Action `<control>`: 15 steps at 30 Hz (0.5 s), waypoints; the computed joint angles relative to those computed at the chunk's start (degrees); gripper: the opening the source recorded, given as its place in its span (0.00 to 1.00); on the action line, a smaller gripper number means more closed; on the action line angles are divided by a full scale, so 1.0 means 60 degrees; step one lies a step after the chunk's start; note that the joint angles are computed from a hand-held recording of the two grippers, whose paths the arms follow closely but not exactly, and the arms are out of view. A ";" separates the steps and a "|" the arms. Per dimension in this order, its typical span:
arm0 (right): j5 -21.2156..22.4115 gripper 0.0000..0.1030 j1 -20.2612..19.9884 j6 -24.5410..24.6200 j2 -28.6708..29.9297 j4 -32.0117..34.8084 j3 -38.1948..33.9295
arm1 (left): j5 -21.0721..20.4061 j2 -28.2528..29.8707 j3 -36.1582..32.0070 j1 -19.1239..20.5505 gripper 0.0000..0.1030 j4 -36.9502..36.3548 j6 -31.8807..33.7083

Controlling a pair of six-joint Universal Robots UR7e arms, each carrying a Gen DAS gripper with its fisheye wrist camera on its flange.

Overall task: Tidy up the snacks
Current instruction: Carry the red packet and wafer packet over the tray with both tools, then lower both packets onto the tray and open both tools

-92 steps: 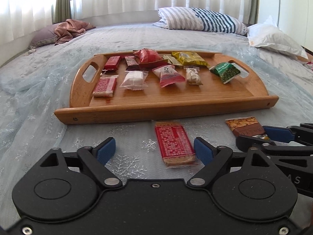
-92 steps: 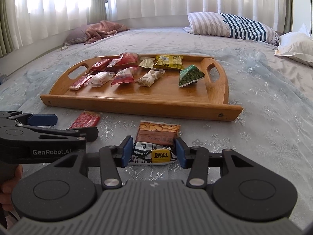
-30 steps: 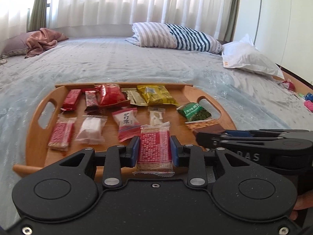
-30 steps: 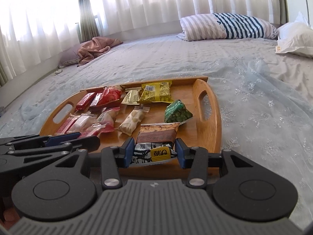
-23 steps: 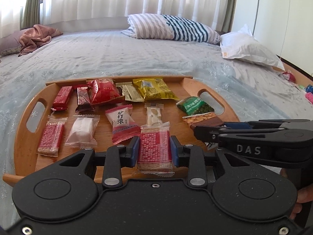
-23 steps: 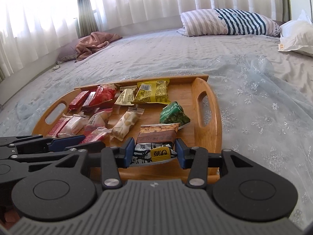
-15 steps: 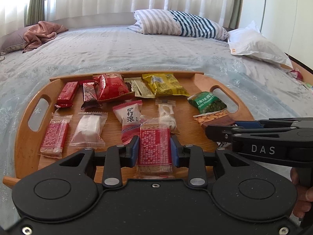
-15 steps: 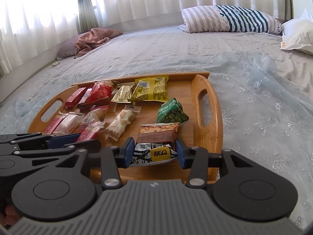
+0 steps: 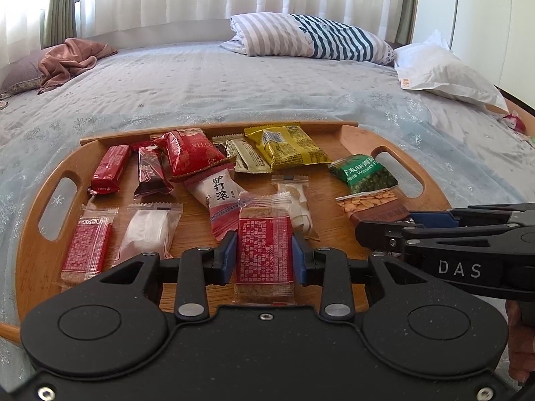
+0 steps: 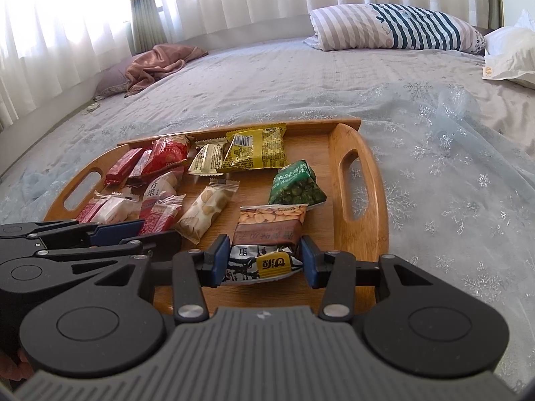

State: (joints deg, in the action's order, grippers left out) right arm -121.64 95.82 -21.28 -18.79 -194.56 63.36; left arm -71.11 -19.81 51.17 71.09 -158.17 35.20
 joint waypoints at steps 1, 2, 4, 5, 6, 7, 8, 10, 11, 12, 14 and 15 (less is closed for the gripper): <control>-0.0006 0.50 0.0004 -0.0014 -0.0002 0.0009 0.0000 | 0.0015 0.0017 -0.0014 -0.0005 0.31 -0.0017 0.0024; -0.0009 0.51 0.0004 -0.0027 -0.0007 0.0032 0.0000 | 0.0037 0.0032 -0.0026 -0.0012 0.32 -0.0027 0.0048; -0.0019 0.51 0.0011 -0.0025 -0.0011 0.0007 0.0002 | 0.0050 0.0044 -0.0043 -0.0020 0.32 -0.0022 0.0047; -0.0023 0.51 0.0015 -0.0026 -0.0015 -0.0007 0.0003 | 0.0037 0.0041 -0.0046 -0.0019 0.33 -0.0001 0.0026; -0.0024 0.53 0.0020 -0.0039 -0.0020 -0.0042 0.0013 | 0.0020 0.0029 -0.0031 -0.0017 0.35 0.0016 -0.0020; -0.0039 0.53 0.0029 -0.0058 -0.0018 -0.0069 0.0004 | 0.0007 0.0020 -0.0025 -0.0015 0.37 0.0030 -0.0066; -0.0057 0.53 0.0041 -0.0087 -0.0021 -0.0088 -0.0003 | 0.0002 0.0008 -0.0019 -0.0017 0.37 0.0048 -0.0108; -0.0078 0.58 0.0066 -0.0144 -0.0018 -0.0160 -0.0014 | -0.0012 0.0001 -0.0039 -0.0016 0.39 0.0098 -0.0171; -0.0074 0.61 0.0077 -0.0171 -0.0025 -0.0200 -0.0005 | -0.0023 -0.0008 -0.0027 -0.0019 0.42 0.0076 -0.0176; -0.0075 0.63 0.0088 -0.0210 -0.0032 -0.0229 -0.0001 | -0.0014 -0.0024 0.0015 -0.0026 0.42 0.0011 -0.0164; -0.0131 0.64 0.0120 -0.0290 -0.0022 -0.0294 -0.0015 | -0.0006 -0.0068 0.0102 -0.0040 0.44 -0.0154 -0.0097; -0.0158 0.64 0.0135 -0.0308 -0.0025 -0.0331 -0.0010 | -0.0016 -0.0102 0.0165 -0.0046 0.45 -0.0245 -0.0087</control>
